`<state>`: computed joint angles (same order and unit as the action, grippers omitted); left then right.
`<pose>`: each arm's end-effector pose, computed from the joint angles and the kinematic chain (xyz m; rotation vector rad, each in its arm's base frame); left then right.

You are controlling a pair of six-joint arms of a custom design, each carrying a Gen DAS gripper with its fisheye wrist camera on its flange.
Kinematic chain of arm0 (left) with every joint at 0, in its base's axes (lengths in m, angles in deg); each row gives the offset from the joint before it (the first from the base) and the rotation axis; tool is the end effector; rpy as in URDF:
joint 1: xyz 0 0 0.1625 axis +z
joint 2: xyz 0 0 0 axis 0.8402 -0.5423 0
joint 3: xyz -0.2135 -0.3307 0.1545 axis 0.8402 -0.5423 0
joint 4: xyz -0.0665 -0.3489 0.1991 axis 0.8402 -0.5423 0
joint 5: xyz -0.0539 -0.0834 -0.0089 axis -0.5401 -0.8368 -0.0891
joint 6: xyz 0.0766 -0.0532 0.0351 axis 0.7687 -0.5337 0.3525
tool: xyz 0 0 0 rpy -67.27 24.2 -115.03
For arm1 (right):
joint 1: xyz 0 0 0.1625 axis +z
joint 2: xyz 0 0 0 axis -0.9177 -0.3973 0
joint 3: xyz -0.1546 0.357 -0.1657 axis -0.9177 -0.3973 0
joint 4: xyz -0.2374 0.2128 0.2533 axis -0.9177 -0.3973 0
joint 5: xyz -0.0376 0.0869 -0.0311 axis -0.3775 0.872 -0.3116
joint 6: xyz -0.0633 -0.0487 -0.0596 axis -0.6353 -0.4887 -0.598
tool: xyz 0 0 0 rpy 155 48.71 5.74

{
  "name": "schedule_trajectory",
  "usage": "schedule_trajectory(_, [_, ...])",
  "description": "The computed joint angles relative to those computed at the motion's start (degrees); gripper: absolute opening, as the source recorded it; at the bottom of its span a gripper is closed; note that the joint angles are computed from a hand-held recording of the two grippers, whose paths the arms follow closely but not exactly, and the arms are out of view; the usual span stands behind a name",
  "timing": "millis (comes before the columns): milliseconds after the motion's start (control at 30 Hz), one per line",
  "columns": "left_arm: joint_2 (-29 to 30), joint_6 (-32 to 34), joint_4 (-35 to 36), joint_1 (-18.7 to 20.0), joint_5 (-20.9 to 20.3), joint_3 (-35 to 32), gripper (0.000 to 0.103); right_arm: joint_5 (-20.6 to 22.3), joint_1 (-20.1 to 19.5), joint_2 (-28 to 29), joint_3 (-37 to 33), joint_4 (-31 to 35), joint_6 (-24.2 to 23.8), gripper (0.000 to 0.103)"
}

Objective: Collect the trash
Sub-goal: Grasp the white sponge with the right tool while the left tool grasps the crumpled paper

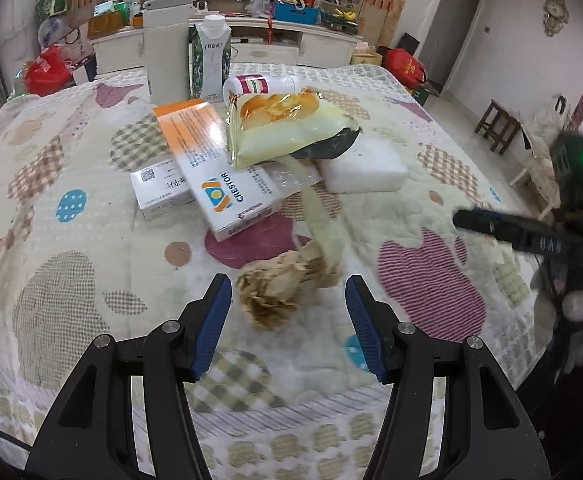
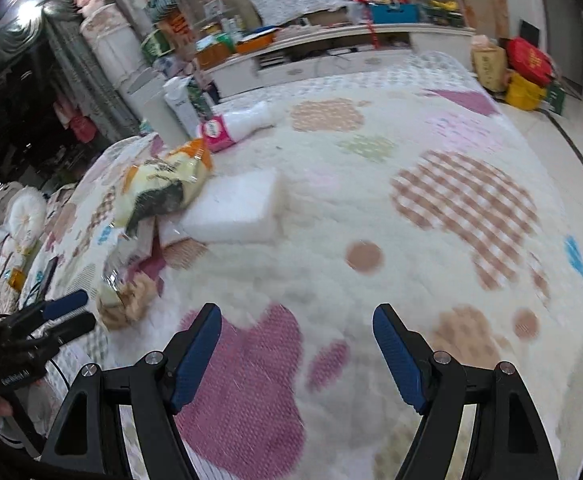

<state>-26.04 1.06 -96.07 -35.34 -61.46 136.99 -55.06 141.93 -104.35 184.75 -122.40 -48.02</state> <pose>-0.3175 -0.3519 0.0003 0.1871 2.3787 -0.8582 -0.0027 -0.5094 0.2865 0.8496 -2.6936 0.4486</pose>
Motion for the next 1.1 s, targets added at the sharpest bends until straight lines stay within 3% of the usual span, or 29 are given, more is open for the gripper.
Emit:
schedule_trajectory(300, [2.1,8.05,-4.38,2.05,1.08,-0.51,0.058,-1.79,5.42,9.06,-7.77,-4.2,4.87,0.076])
schedule_trajectory(467, [2.22,11.37,-7.77,3.34,-0.13,-0.56,0.058,-6.83,8.07,17.15,-15.27,-6.19,7.48,0.076])
schedule_trajectory(600, [1.8,12.33,-10.59,4.05,-1.32,0.14,0.058,-10.42,8.44,21.68,-20.73,-2.47,8.48,0.076])
schedule_trajectory(700, [1.57,12.85,-12.22,4.61,-2.02,0.7,0.058,-10.81,8.07,20.62,-19.85,0.03,6.84,0.076])
schedule_trajectory(833, [1.96,14.59,-14.68,5.61,-3.02,0.75,0.058,-5.05,6.26,14.5,-16.33,4.92,7.12,0.077])
schedule_trajectory(1033, [2.94,16.24,-17.67,5.53,-3.0,0.86,0.057,-3.05,4.51,7.79,-10.86,9.33,4.82,0.078])
schedule_trajectory(1067, [2.99,16.5,-17.82,5.51,-3.45,0.97,0.054,-2.9,4.29,7.32,-10.1,9.18,4.63,0.078])
schedule_trajectory(1100, [3.0,16.88,-17.67,5.4,-3.96,1.06,0.041,-2.85,3.83,6.37,-9.22,9.68,4.32,0.078])
